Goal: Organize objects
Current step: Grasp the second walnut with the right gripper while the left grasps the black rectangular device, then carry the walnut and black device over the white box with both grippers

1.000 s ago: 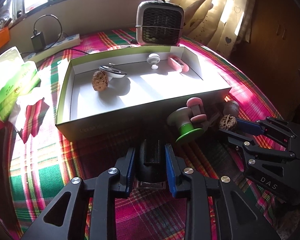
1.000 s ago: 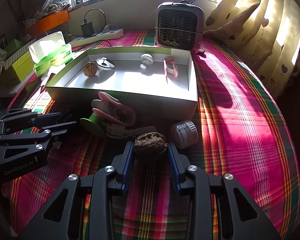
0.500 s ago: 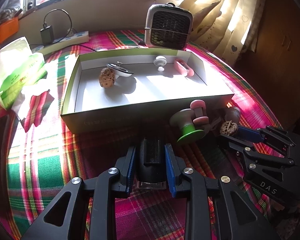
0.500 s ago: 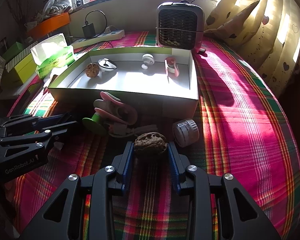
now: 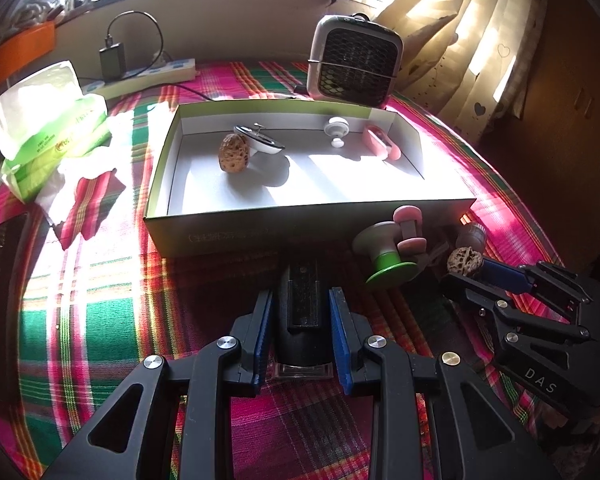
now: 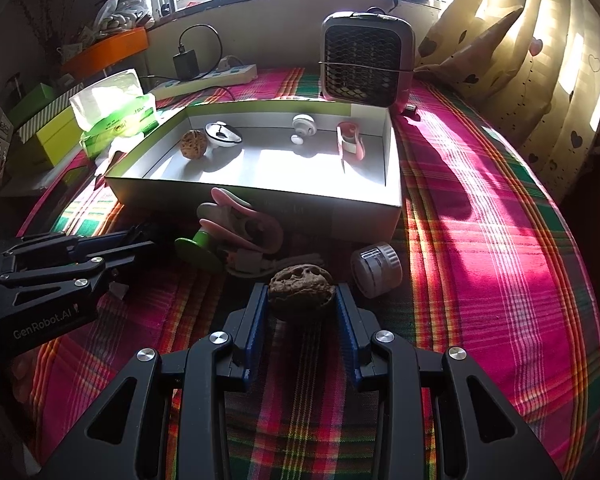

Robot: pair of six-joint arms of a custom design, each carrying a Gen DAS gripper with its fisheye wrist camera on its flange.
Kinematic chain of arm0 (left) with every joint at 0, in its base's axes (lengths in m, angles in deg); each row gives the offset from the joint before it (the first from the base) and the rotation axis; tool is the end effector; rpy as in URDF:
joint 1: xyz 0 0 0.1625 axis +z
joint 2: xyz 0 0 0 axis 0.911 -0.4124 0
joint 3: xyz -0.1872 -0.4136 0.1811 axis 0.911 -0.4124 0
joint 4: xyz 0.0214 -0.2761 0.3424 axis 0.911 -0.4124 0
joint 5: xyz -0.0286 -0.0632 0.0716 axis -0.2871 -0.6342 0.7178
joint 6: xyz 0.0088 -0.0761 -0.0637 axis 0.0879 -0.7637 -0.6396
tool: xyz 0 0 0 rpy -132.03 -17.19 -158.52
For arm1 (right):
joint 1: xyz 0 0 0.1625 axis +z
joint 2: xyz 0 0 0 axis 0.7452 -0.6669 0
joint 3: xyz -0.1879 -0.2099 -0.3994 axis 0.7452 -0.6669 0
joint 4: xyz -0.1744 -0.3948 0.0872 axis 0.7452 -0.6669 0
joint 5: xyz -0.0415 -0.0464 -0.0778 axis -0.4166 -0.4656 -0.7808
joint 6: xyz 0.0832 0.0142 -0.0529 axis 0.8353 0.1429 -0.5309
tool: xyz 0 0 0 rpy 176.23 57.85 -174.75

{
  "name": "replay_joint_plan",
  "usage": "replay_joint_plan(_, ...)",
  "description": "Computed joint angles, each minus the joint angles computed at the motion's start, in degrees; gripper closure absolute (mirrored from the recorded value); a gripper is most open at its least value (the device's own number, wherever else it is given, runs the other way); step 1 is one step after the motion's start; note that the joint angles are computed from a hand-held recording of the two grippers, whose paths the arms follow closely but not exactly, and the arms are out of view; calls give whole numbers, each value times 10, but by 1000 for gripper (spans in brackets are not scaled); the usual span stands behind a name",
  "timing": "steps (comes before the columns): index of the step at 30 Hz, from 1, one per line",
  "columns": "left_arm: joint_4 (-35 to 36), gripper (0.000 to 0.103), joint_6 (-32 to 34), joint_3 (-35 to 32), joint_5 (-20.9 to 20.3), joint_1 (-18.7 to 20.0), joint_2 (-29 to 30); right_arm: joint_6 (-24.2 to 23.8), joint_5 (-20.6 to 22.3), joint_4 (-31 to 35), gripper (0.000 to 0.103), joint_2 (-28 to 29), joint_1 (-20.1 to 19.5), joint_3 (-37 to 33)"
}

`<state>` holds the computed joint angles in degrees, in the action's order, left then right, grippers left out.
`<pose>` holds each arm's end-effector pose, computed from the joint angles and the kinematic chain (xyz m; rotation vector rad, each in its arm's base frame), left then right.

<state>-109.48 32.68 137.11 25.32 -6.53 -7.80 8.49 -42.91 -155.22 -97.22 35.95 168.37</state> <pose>-0.1575 -0.6688 -0.0165 0.1667 2.3627 -0.8881 0.0406 -0.7206 0.1035 1.0539 -2.4165 0.5310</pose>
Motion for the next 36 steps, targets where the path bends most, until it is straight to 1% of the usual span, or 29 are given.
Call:
replay_joint_plan(15,-9,78,3,7,18,-10,-7,-1,10,-5,69,-7,2,5)
replay_joint_plan(20,-13,78,10,10,15,-12,-12,-4,17,-10,69,-10,5,6)
replay_joint_plan(30,-10,78,13,4,20,-15,-18,-15,27,-15,69,-11,14,-7)
replay_joint_plan(36,-8,78,19,-1,26,-17,-20,-12,32,-2,69,-10,18,-19)
